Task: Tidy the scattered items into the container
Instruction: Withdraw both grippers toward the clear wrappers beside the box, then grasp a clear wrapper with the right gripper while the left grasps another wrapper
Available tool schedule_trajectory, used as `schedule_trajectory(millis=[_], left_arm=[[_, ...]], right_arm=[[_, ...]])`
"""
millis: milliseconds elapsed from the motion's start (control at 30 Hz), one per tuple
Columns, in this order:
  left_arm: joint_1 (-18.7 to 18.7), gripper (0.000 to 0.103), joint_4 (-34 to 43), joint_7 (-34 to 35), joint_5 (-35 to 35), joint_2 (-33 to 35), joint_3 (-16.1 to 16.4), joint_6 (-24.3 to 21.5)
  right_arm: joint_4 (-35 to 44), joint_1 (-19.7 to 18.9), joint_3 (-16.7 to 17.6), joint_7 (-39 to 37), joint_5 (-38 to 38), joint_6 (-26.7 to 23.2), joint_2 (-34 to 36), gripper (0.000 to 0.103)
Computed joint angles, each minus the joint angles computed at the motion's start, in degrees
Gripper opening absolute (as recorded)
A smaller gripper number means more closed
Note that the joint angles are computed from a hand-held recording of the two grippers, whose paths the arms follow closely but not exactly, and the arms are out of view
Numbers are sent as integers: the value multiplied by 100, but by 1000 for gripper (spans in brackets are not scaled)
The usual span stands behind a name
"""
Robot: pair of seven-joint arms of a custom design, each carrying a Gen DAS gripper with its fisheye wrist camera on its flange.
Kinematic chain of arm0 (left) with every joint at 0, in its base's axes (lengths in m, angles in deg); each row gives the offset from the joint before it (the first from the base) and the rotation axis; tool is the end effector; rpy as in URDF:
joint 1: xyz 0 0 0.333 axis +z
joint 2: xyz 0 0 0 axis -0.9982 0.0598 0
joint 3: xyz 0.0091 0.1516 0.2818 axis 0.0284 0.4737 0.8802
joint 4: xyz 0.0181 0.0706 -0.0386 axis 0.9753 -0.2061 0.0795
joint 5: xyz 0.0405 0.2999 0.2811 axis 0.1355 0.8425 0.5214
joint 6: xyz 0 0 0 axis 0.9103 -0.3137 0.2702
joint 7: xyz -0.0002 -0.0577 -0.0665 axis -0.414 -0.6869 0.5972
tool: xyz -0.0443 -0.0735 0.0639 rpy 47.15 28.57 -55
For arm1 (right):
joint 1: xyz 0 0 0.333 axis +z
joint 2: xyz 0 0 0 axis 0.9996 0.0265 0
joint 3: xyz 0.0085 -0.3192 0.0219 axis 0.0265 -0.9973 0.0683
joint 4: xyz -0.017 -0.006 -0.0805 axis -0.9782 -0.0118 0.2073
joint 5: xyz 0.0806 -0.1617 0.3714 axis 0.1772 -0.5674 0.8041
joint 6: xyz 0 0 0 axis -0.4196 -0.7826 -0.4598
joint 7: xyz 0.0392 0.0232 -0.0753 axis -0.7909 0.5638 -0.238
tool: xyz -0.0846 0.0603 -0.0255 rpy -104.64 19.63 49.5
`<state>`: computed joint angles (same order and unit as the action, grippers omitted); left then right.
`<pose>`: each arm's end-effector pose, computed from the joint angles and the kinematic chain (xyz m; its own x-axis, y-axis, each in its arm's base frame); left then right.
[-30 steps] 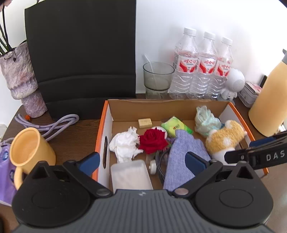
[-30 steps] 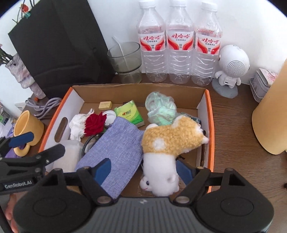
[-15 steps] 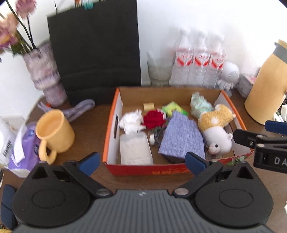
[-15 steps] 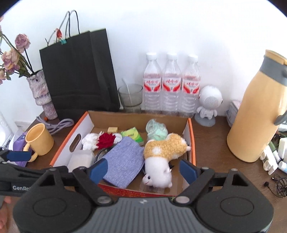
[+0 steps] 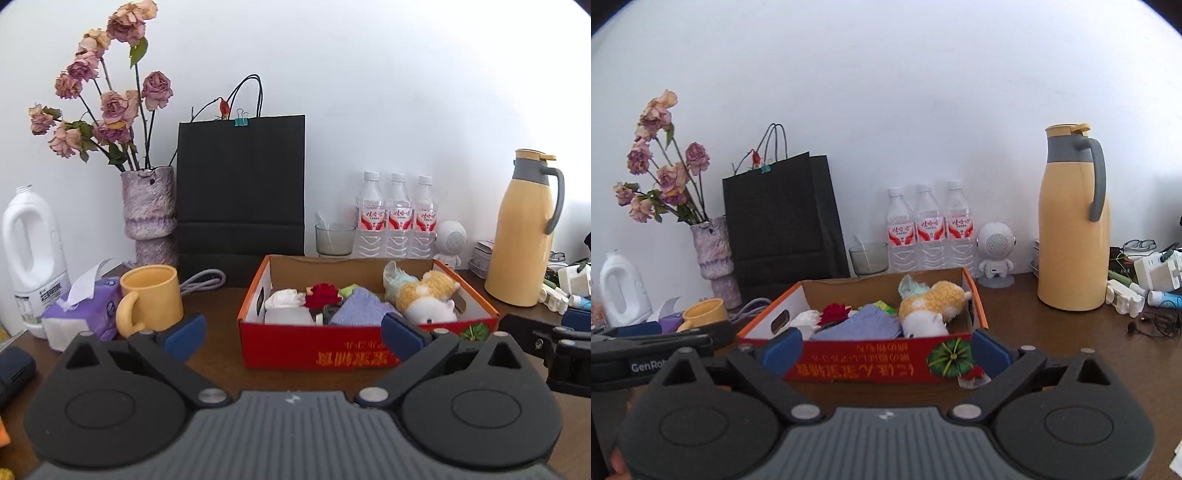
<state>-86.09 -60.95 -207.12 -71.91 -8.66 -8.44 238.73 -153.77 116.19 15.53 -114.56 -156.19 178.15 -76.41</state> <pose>0.7007 -0.1246 0.5023 -0.5327 -0.8462 -0.0121 -0.2734 0.1856 -0.9438 0.5849 0.3192 0.5049 -0.4336 -0.8874 -0.1565 -0.2127 0.2695 -0.9392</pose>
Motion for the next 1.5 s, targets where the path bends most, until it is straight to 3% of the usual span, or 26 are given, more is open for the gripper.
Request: schedule_trajectory(millis=[133,200,300,567,700,833,900,1033,1100,1233,1400,1467,1500], left_arm=[[444,103,-1740,521,-565,-1220,295,-1217],[414,103,-2216,727,-551,-1518,498,-1459],[204,103,-2378,308,220,-1533,739,-1454],[-6,103,-1824,-582,972,-1016,819,-1296],[9,103,-1560,-971,1384,-777,713,-1298],[56,103,-1281,-1218,1703,-585,593,-1443],[95,103,-1136,-1207,1734,-496,517,-1531],[87,96,-749,-1243,1936,-201,389,-1715],[52,92,-549,-1371,2177,-41,327,-1841],[-76,85,-9,-1588,2721,380,155,-2170],[-366,82,693,-1840,3327,956,-97,-2212],[-581,77,1113,-2214,3715,1273,-110,-2271],[-693,67,1300,-2528,3944,1405,-74,-2331]], right_arm=[[-909,257,319,527,125,-373,-570,102],[-1228,287,466,690,148,-359,-745,103],[-1303,193,525,358,554,-181,-765,103],[-1071,-407,149,-820,1541,422,-527,85],[-677,-768,-140,-1453,1933,781,-109,62],[-266,-995,-387,-1866,2345,1062,346,57],[-124,-993,-466,-2033,2522,1017,498,42],[-203,-898,-607,-1912,2360,996,485,30],[-310,-908,-627,-1929,2309,991,404,13],[-606,-987,-628,-1798,2205,1042,181,12],[-1065,-1058,-537,-1336,1806,1008,-203,8],[-1264,-1086,-481,-982,1474,1012,-389,8],[-1342,-1103,-442,-810,1307,995,-469,8]])
